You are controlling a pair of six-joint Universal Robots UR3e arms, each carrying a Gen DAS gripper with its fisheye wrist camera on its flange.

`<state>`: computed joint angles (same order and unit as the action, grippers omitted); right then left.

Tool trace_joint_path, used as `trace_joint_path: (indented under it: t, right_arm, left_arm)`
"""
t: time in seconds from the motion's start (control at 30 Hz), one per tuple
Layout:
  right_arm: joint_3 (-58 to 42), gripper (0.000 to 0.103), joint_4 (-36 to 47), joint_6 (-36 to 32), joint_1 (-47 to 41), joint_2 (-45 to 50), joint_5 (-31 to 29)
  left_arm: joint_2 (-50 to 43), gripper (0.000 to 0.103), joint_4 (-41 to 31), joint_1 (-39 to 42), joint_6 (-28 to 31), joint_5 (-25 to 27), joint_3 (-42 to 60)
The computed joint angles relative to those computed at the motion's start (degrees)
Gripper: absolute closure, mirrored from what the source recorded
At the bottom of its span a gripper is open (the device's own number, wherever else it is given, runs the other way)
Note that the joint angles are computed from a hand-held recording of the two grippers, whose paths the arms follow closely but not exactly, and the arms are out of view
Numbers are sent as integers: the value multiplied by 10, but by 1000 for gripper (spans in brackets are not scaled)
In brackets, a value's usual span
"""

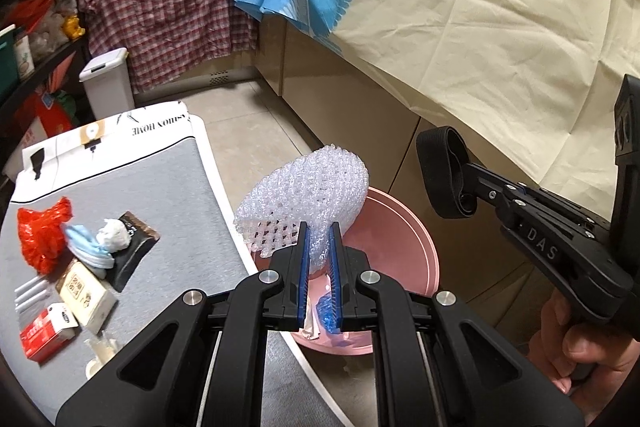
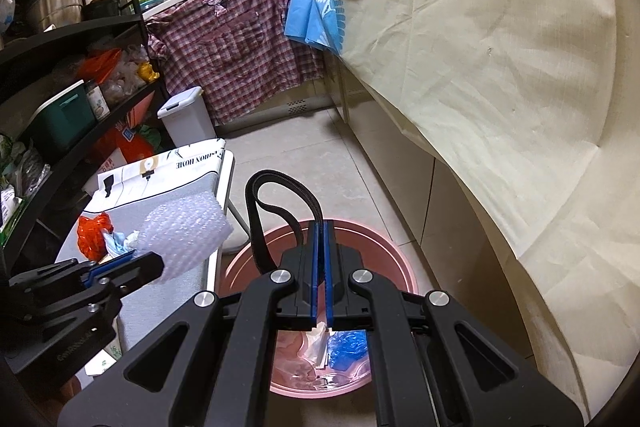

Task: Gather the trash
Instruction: 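Carry both items to the pink bin and open both grippers, then move both open grippers back over the table toward the remaining trash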

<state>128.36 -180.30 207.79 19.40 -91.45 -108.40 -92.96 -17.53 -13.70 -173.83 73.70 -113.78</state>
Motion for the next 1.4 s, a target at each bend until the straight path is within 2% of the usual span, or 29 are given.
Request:
trace_joint_path:
  t: [0.63, 0.77, 0.83, 0.87, 0.93, 0.97, 1.0, 1.23, 1.4]
  right_arm:
    - [-14, 100, 20, 7, -12, 16, 4]
    - [-13, 96, 25, 9, -15, 16, 4]
    - [-12, 94, 31, 9, -20, 16, 13]
    - [-13, 92, 34, 8, -21, 18, 15]
    - [-16, 77, 36, 8, -17, 20, 7]
    - [-15, 62, 35, 8, -17, 21, 4]
    - [-14, 57, 34, 9, -16, 21, 1]
    - [-2, 57, 18, 5, -20, 14, -1]
    - [-5, 57, -2, -2, 7, 17, -28]
  left_arm:
    - [-60, 94, 2, -18, 1, 2, 46]
    - [-64, 93, 1, -17, 1, 0, 49]
    - [-64, 88, 2, -16, -3, -3, 49]
    - [-64, 82, 4, -15, -4, -5, 48]
    - [-62, 77, 6, -13, -5, -5, 47]
    - [-60, 76, 9, -12, -5, -5, 44]
    - [-58, 76, 9, -12, -5, -4, 43]
    - [-14, 76, 3, 11, 4, -8, 13]
    - [65, 76, -24, 54, 33, -28, -32]
